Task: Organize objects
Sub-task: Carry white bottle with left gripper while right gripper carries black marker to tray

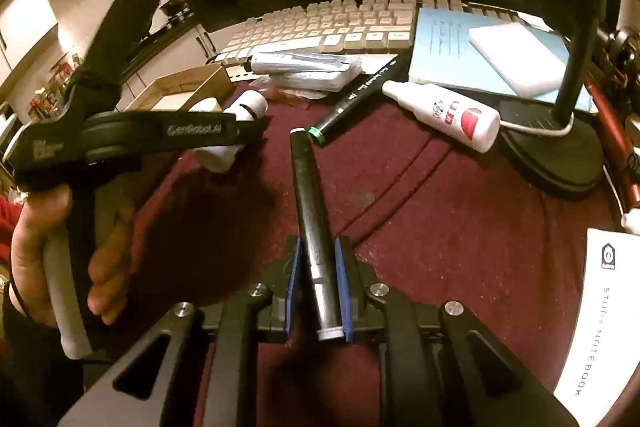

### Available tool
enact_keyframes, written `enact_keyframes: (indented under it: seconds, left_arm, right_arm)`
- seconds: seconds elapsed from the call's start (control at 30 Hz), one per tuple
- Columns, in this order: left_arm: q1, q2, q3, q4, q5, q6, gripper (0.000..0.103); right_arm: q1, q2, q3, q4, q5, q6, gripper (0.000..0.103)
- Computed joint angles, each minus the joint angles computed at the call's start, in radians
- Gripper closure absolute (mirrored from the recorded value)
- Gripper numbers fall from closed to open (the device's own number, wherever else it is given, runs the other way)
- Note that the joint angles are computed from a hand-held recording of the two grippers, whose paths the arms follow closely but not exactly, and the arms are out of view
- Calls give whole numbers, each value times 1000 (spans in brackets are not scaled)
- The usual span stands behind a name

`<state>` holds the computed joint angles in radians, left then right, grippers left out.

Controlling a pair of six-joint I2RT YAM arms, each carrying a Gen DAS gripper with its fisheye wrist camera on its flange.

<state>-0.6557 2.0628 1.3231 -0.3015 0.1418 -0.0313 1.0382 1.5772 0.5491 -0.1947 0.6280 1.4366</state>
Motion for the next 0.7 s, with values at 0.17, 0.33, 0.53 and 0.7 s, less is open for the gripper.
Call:
enact_keyframes:
  seconds: [0.17,0.33,0.53,0.7]
  left_arm:
    - [58,-213,-287,73,53,56,69]
    - [88,-330,-456,147,84,53,69]
    - [72,-287,-451,227,65,32,69]
    - [100,-293,-479,265,139,23,69]
  right_arm:
    - [5,28,23,-5,5,1,86]
    - [-8,44,43,-13,4,-10,86]
    - [-17,84,93,-54,6,-34,87]
    - [32,72,90,-45,29,1,89]
